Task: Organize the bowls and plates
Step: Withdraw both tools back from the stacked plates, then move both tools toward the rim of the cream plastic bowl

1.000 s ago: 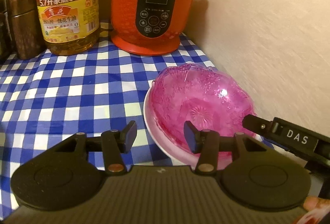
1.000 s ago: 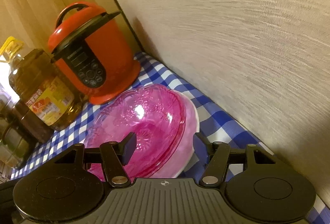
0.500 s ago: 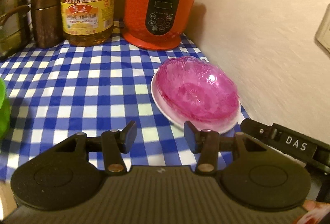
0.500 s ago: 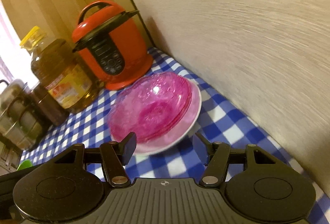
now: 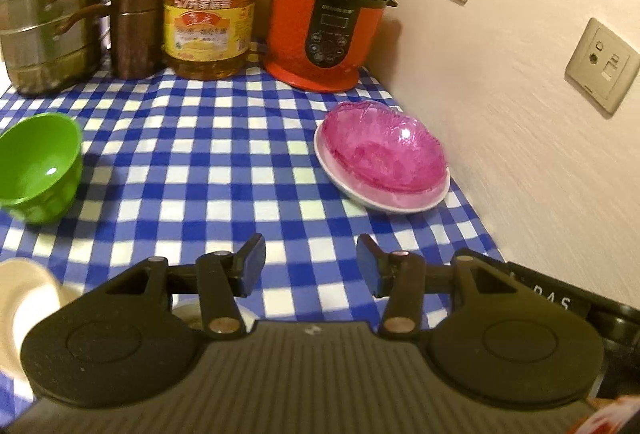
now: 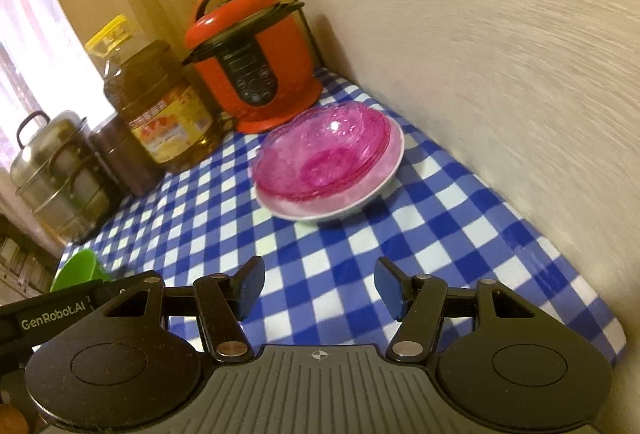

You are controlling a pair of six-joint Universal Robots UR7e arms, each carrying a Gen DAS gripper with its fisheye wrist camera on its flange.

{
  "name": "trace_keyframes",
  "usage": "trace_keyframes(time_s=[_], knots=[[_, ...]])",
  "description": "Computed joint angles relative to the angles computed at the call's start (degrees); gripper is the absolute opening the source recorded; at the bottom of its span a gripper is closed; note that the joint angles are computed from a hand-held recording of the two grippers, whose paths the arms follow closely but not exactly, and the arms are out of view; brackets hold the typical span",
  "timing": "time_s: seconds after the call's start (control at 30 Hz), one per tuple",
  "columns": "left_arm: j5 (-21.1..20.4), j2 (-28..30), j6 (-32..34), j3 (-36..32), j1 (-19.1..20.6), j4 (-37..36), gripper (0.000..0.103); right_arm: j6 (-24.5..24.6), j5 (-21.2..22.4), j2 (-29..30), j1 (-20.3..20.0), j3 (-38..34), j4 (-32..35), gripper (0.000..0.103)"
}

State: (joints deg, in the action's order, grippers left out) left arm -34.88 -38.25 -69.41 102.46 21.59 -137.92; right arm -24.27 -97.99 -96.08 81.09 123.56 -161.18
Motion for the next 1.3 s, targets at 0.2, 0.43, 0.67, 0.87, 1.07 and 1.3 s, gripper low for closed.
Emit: trace_keyframes(time_s=[0.2,0.43,0.67,0.87,1.07,1.3], knots=[[-0.10,-3.33,-9.20,3.25,-3.32,6.37,0.046,-0.87,-0.11,-3.46,1.61,2.23,3.20,0.061],[-0.56,-6.62,-17.83,5.70,-6.46,14.29,0.046,-1.51,-0.54,-6.39,3.12,4.43,5.89,0.061],[-1.62,-9.07,-25.26,7.86,-8.96,20.03,0.046,-2.27,-0.27,-8.84,3.72,6.44,8.42,0.061],[-2.74,-10.30,-30.78,9.28,-10.83,23.66,0.046,-2.41,-0.36,-9.90,4.30,7.39,9.79,0.061],[-4.54,-12.03,-36.72,10.62,-12.85,29.06,0.046,-2.45,0.99,-10.92,5.11,8.36,11.50,0.061],[-7.55,-15.17,-42.09,12.80,-14.19,35.25,0.046,-2.54,1.27,-10.73,7.27,9.86,12.60,0.061]])
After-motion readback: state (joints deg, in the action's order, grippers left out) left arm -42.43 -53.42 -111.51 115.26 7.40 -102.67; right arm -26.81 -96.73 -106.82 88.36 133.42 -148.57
